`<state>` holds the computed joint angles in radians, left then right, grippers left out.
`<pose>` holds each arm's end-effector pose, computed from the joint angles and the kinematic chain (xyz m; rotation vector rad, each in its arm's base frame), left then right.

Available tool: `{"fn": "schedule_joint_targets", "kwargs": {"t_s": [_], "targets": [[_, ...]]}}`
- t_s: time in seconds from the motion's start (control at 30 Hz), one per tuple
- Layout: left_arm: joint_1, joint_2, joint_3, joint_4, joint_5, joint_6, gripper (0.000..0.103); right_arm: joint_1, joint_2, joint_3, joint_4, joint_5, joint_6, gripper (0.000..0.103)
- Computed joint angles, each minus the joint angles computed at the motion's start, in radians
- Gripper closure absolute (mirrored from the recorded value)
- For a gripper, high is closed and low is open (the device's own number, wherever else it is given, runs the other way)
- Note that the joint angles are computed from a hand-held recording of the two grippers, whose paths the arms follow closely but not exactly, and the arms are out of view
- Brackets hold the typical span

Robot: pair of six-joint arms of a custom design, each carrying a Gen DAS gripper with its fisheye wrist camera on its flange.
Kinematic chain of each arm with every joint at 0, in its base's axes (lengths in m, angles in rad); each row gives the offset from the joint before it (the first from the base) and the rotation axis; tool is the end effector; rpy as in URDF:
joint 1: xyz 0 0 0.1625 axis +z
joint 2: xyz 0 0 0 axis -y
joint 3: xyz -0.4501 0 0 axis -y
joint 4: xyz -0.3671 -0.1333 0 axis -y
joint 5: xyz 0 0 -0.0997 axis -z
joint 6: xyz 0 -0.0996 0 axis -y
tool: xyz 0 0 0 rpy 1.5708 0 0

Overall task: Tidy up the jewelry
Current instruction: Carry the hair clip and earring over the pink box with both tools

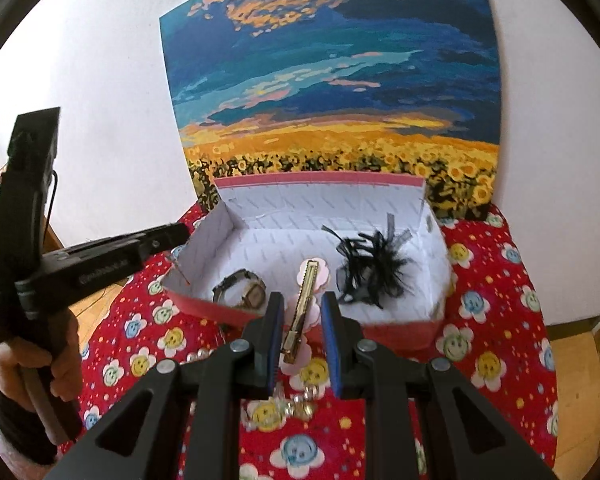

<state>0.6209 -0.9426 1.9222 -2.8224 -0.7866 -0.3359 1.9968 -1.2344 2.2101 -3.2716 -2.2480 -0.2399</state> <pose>-0.3566 -0.5054 0.1807 0.6260 2.4469 -0.9013 0.2631 -0.4082 0.2914 0.4748 -2.3402 0.9714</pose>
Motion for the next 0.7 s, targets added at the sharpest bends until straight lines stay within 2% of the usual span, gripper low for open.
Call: {"fn": "schedule_joint_targets", "kwargs": {"t_s": [0.23, 0.57, 0.7], "targets": [[0.049, 0.085, -0.066, -0.035, 0.026, 0.068, 0.094, -0.039, 0.070, -0.059, -0.020, 0.017, -0.037, 0.082], [0.125, 0.145, -0.115, -0.015, -0.021, 0.058, 0.094, -0.105, 0.129, -0.096, -0.012, 0.044, -0.037, 0.082], [0.132, 0.155, -0.114, -0.027, -0.027, 0.077, 0.094, -0.127, 0.139, -0.101, -0.001, 0.046, -0.027, 0.082]]}}
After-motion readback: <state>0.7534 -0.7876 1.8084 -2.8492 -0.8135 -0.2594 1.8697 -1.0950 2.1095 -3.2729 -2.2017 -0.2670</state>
